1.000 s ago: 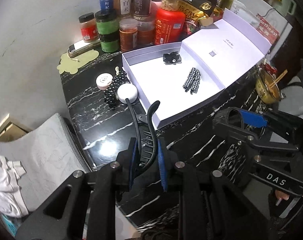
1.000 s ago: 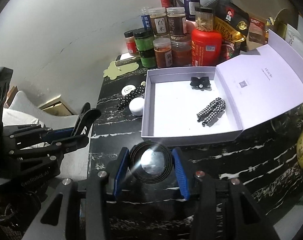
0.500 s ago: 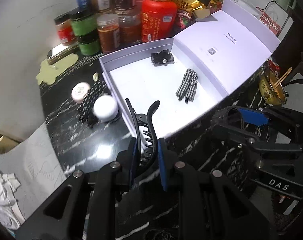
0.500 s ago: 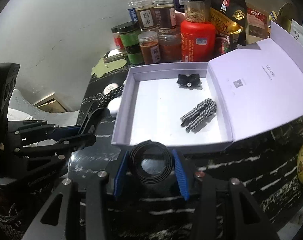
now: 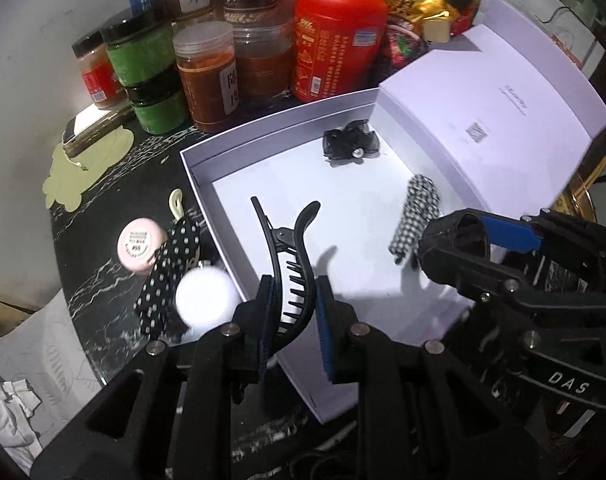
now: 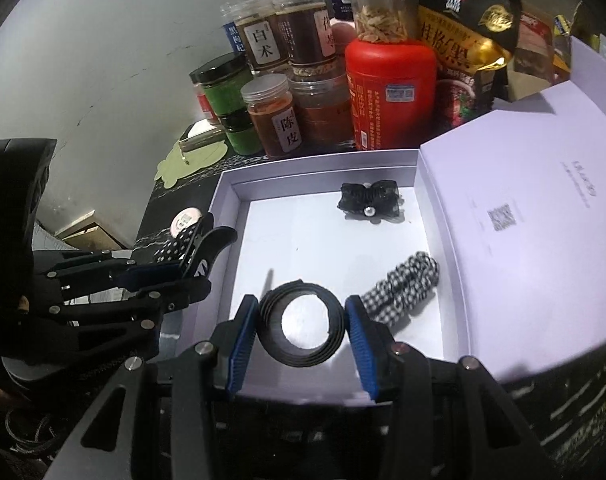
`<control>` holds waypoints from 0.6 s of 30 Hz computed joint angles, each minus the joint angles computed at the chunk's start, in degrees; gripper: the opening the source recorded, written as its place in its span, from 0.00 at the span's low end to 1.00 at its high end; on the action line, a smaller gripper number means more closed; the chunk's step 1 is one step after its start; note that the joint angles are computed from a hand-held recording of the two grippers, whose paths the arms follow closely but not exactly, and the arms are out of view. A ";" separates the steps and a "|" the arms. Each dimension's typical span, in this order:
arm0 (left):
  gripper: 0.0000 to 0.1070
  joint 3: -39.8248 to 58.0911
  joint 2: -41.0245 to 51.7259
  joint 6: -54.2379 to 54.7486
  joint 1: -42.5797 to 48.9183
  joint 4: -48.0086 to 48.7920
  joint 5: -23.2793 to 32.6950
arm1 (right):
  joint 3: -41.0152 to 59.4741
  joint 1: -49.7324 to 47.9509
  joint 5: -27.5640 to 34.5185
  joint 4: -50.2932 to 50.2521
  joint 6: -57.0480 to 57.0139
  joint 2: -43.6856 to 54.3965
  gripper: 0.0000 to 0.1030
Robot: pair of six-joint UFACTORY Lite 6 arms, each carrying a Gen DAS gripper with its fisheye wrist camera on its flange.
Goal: Organize objects
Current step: 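Lower the black band and black headband into the white box, opening both tools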
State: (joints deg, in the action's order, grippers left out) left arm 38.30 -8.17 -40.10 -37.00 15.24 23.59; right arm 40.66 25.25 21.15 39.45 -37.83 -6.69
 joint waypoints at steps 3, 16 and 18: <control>0.17 1.81 3.94 2.07 1.87 -0.15 -2.22 | 2.61 -0.27 -1.62 4.25 -5.14 4.69 0.44; 0.18 13.61 18.50 7.59 5.50 1.68 -6.13 | 14.40 -2.36 -4.54 16.06 -20.02 20.60 0.44; 0.18 15.90 20.59 7.90 5.60 2.22 -6.15 | 16.23 -2.99 -4.23 15.15 -19.76 22.26 0.44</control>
State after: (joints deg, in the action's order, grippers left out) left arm 54.20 12.42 -32.20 -31.41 17.46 17.43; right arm 56.89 22.26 16.93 54.60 -57.59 15.57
